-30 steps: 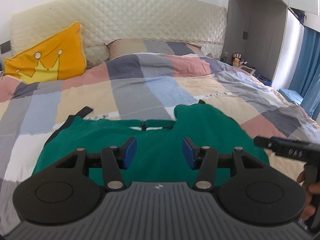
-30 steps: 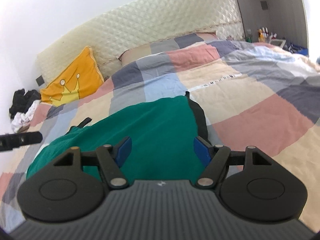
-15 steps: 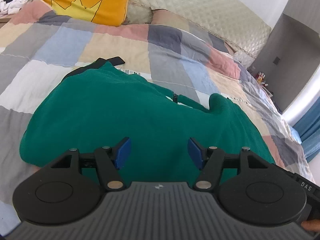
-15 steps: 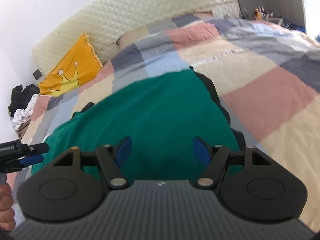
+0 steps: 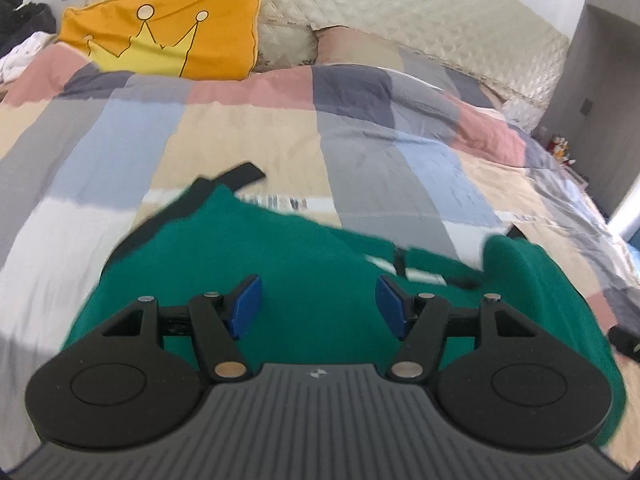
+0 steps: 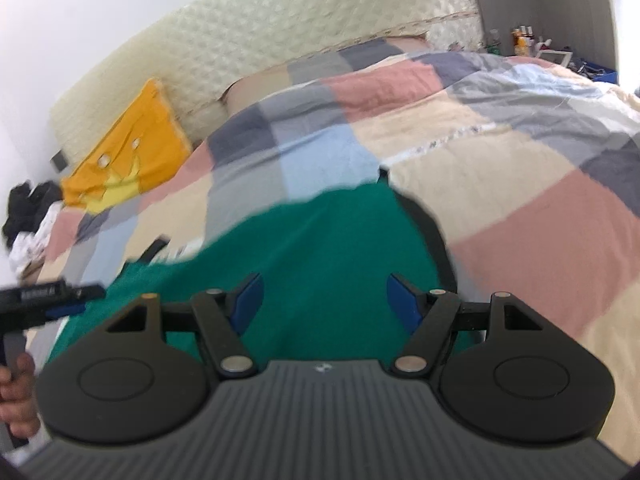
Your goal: Fold large clothes
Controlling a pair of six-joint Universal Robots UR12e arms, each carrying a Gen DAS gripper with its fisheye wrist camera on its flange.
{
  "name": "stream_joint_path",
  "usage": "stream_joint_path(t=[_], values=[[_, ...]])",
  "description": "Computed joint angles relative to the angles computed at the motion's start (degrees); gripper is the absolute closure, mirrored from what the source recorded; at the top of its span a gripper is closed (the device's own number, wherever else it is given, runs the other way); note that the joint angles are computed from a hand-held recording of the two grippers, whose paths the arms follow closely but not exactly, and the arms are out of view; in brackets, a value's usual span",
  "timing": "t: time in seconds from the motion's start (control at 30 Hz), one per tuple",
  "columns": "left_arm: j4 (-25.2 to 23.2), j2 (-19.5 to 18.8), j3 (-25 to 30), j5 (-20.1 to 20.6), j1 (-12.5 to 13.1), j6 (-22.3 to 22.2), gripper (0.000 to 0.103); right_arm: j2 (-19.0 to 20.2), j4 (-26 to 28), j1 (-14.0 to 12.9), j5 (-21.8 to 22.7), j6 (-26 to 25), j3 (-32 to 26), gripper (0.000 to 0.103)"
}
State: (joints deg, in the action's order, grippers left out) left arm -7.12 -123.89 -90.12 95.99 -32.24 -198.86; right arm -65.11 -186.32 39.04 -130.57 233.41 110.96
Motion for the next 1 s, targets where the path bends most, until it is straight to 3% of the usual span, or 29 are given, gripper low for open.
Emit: stream_joint_path(t=[0.07, 0.13, 0.23, 0.33, 0.53, 0.6, 0.7, 0.77, 0.8, 0.83, 0.87, 1.0], values=[[-3.49, -1.94, 3.69, -2.05, 0.68, 1.98, 0.035, -0.58, 0.7, -2.23, 2.32, 0.12, -0.04, 0.032], [-7.58, -4.07, 7.39, -1.39, 0.77, 3.8, 0.035, -0.91, 2.42, -4.41, 3.72, -0.36, -0.41, 0.032], [-9.9, -6.33, 10.3, -1.55, 1.07, 4.08, 0.035, -1.31, 7.22, -7.36, 7.82, -2.84, -1.35, 0.032], [-14.01, -7.97, 12.43, -4.06, 1.71, 3.52, 0.035, -0.74, 8.6, -8.93, 10.57, -4.52, -1.53, 0.033], [-18.72, -10.52, 15.69, -3.08, 1.35, 5.9, 0.035, 0.92, 7.84, -11.12, 17.0, -3.49, -1.23, 0.031], [-18.12, -10.67, 15.67, -2.75, 1.2, 5.95, 0.038, 1.49, 7.94, -11.2, 17.57, -4.17, -1.63, 0.031], [-17.14, -10.55, 15.14, -1.08, 1.0, 5.13, 0.063, 1.74, 8.17, -11.47, 18.47, -4.01, -1.82, 0.032], [-16.4, -10.38, 14.72, -0.36, 0.93, 5.2, 0.085, 1.82, 8.58, -11.41, 18.45, -5.54, -2.13, 0.04], [-16.02, -10.24, 14.47, -0.11, 0.91, 5.08, 0.09, 1.81, 8.98, -11.21, 18.25, -6.19, -2.27, 0.043], [-15.43, -10.09, 14.15, 0.25, 0.86, 4.94, 0.094, 1.74, 9.57, -10.96, 17.71, -6.53, -2.38, 0.059], [-14.49, -9.89, 13.66, 0.26, 0.9, 4.54, 0.096, 1.7, 10.64, -10.77, 16.78, -6.38, -2.63, 0.074], [-9.53, -8.61, 10.99, 0.78, 1.23, 1.52, 0.098, 1.3, 9.23, -10.01, 13.46, -5.77, -1.92, 0.085]])
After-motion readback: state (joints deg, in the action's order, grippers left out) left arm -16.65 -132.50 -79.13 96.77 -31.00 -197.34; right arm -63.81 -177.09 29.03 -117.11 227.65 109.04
